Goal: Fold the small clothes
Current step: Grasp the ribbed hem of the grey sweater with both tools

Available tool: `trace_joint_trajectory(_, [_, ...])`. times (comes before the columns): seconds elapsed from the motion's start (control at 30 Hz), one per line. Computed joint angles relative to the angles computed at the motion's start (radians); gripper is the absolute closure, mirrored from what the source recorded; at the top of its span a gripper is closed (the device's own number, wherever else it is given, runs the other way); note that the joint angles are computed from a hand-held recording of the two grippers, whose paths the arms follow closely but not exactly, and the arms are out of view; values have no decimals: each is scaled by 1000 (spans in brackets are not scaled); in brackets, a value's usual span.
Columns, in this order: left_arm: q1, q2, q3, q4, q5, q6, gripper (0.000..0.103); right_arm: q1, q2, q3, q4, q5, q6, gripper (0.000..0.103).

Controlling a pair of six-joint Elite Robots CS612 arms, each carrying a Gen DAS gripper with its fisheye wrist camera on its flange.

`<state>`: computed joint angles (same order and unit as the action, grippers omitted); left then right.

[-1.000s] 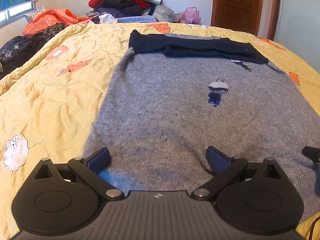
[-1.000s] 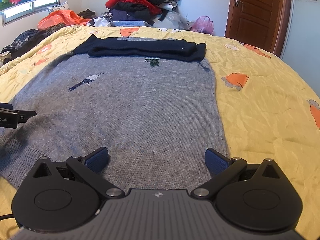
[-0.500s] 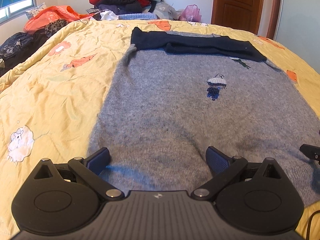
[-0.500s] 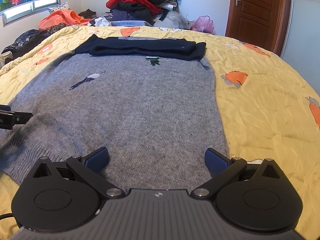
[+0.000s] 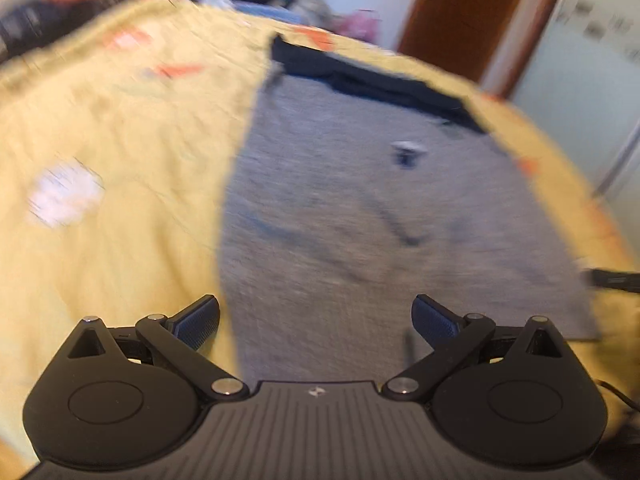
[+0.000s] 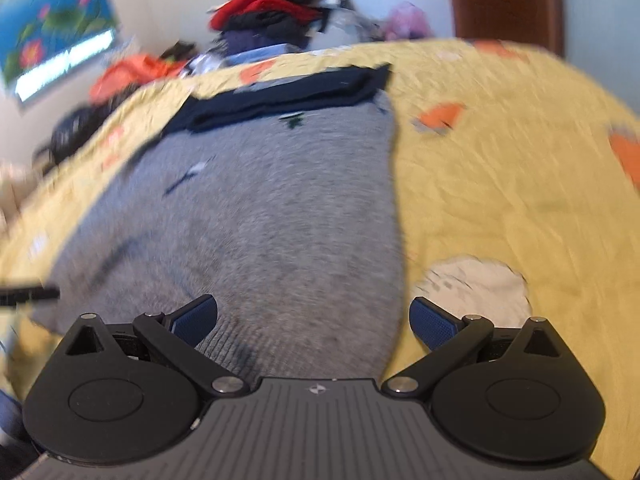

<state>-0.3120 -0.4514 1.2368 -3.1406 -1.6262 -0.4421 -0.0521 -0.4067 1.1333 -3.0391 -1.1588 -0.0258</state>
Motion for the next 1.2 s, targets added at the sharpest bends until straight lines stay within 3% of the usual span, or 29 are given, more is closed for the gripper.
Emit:
trace_joint_trajectory(0.1, [30, 17, -21, -26, -175, -75, 0, -21, 3, -9, 23, 30, 117, 1])
trace_joint_trajectory(0.27, [54, 54, -78, -54, -279, -240, 0, -51, 24, -42, 83, 217, 239, 2])
trace_joint_trajectory(0.37, [69, 82, -119, -73, -346, -336, 0, -60, 32, -64, 167, 336, 247, 4])
trace_joint_trajectory(0.5, [81, 99, -147, -74, -384, -398, 1, -65, 37, -75, 216, 411, 239, 4])
trace_joint_trajectory(0.67, [89, 90, -144, -44, -381, -378, 24, -72, 49, -94, 236, 458, 280, 15])
trace_joint_trajectory(0.73, [93, 91, -141, -70, -387, -375, 43, -74, 53, -102, 246, 460, 278, 18])
trace_joint_trajectory(0.8, [96, 92, -139, -103, -383, -381, 44, -75, 55, -104, 249, 467, 274, 19])
trace_joint_trajectory(0.9, [92, 86, -143, -51, -345, -341, 44, -75, 57, -108, 252, 468, 266, 19])
trace_joint_trajectory(1.0, [90, 100, -176, 14, -351, -313, 44, -76, 67, -120, 245, 483, 285, 19])
trace_joint_trajectory(1.13, [85, 101, -183, 34, -367, -266, 46, -76, 76, -134, 248, 491, 297, 19])
trace_joint_trajectory(1.17, [81, 94, -177, 56, -354, -240, 55, -76, 74, -132, 255, 493, 288, 19])
trace_joint_trajectory(1.2, [77, 82, -170, 103, -329, -208, 77, -77, 74, -131, 260, 497, 279, 20])
